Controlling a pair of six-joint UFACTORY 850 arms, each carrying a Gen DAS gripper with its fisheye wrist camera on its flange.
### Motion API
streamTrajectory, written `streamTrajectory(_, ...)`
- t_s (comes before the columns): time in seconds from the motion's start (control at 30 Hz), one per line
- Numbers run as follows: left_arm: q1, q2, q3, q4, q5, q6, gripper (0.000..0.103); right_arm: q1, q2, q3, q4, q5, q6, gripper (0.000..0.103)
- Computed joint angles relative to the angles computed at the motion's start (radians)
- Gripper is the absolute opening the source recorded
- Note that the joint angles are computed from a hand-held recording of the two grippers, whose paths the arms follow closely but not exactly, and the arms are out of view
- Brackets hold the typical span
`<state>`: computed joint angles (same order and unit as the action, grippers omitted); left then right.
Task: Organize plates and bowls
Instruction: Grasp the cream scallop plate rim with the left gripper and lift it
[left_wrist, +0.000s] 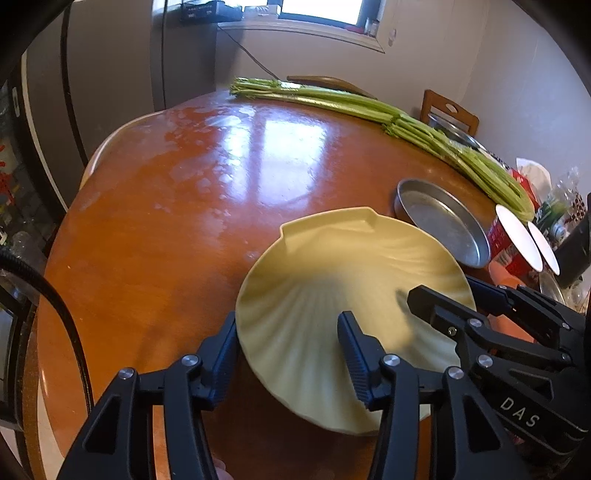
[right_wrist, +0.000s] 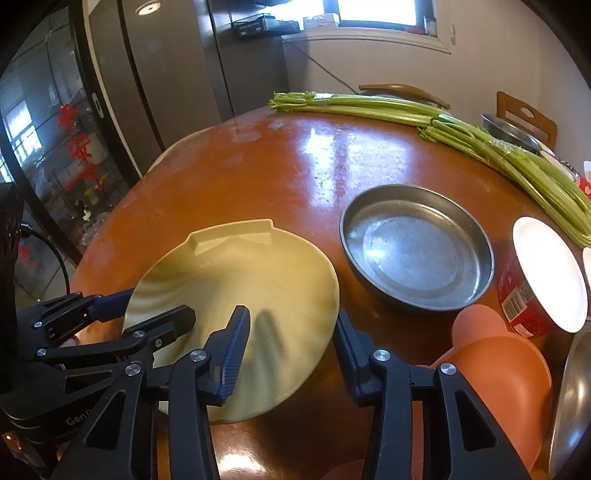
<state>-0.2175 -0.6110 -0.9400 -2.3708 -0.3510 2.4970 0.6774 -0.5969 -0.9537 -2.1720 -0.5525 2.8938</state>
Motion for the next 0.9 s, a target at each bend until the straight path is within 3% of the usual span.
streamTrajectory(0.3,0.036,0.005,-0.027,-0.066,-0.007,0.029,0.052,-0.016,-0.014,-0.08,-0.037,0.008,-0.081,0.048)
streamTrajectory(0.47,0.036,-0.03,-0.067,-0.049,0.024,0.002,0.052,-0.049,-0.045,-0.128,-0.1,0.065,-0.042,0.048)
streamTrajectory(0.67,0.021,-0.063,-0.092,-0.094,0.045,0.049,0.052,-0.068,-0.078,-0.163,-0.057,0.112,-0.078,0.048)
streamTrajectory(0.9,0.015,-0.067,-0.095,-0.127,0.047,0.082,0.052,-0.073,-0.091,-0.169,-0.06,0.124,-0.06,0.048)
